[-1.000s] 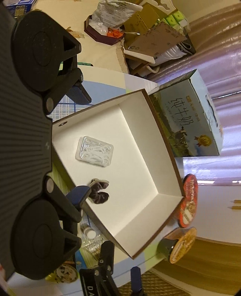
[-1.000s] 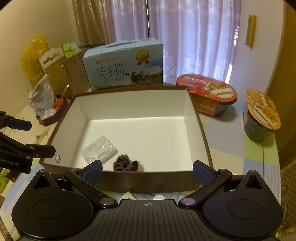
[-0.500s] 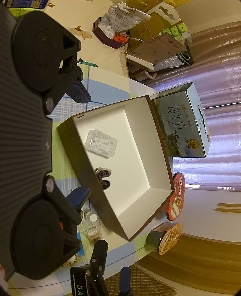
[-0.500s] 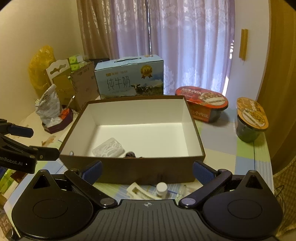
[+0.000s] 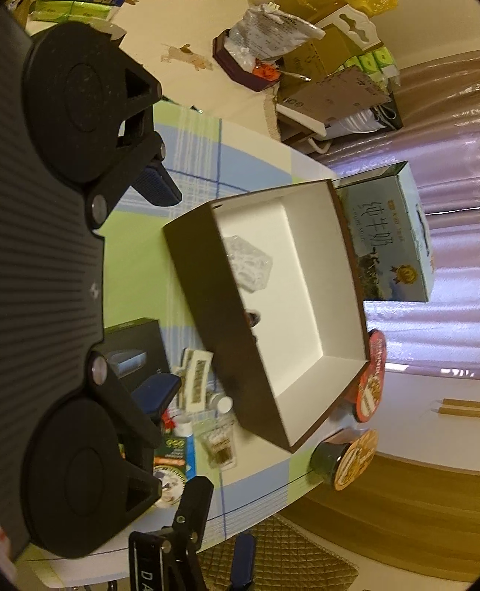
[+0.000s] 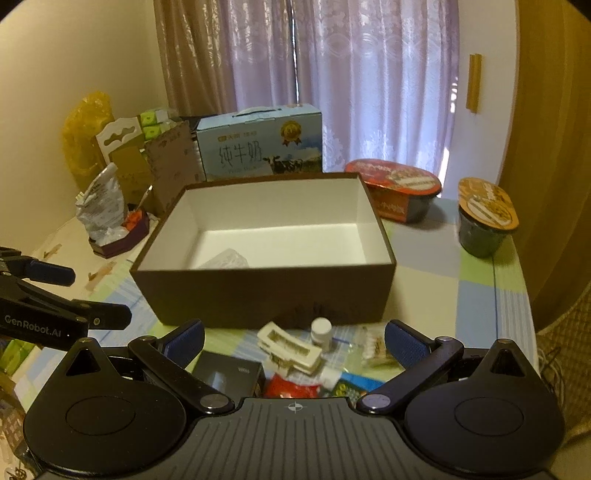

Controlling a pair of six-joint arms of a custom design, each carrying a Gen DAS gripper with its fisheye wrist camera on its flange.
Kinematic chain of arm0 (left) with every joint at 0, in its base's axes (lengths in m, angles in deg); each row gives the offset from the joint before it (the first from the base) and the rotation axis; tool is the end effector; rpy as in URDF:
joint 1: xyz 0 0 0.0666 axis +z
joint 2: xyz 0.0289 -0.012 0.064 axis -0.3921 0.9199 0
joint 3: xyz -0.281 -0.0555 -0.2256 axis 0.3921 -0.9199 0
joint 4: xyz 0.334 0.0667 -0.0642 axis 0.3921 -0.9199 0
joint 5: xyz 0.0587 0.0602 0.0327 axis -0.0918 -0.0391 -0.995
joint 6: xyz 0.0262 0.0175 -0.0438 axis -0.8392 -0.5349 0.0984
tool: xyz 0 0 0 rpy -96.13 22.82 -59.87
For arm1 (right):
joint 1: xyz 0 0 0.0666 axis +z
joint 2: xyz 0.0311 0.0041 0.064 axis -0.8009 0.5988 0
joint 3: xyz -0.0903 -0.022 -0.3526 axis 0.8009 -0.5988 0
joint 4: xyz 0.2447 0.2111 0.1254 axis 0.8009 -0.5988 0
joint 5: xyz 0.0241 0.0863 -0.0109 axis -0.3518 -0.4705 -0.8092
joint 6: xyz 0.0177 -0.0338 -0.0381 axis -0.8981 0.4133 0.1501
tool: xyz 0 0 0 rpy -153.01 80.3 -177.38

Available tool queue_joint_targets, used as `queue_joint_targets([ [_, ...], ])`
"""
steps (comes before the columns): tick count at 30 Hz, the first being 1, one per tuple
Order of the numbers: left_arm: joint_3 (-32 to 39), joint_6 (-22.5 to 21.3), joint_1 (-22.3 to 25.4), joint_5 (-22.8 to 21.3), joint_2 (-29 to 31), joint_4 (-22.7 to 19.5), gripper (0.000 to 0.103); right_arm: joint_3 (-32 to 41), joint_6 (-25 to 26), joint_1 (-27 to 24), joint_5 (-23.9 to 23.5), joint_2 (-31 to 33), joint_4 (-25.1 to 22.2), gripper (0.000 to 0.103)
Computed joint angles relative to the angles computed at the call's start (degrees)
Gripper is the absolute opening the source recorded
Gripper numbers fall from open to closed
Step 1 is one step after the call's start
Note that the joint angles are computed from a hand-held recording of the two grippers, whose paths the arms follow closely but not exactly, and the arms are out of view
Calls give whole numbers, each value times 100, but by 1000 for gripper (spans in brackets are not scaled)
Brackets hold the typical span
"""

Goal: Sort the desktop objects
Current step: 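Withdraw both grippers from the brown box back over the table, then grasp the black FLYCO box with the left gripper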

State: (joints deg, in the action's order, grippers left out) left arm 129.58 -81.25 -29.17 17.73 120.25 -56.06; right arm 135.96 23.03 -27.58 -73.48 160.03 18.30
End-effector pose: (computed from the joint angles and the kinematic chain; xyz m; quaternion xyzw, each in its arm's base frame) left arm 0.3713 -0.0453 0.3903 0.1817 0.9269 -0.0487 0.3247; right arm 0.3521 0.1672 0.3991 -0.1370 0.9022 0.1038 0.3955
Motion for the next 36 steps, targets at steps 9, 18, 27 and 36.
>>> queue_joint_targets([
  [9,-297,105,-100,-103,-195,-164,95,-342,-59,-30,9,-263,-192,101],
  [18,-508,229,-205,-243,-312,-236,96,-549,-27,-74,-112,-373,-319,101],
  [27,-631,381,-344,-398,-315,-301,96,-678,23,-135,-125,-326,-460,101],
  [36,-762,478,-485,-404,-132,-391,96,-990,-20,-243,-24,-278,-594,101],
])
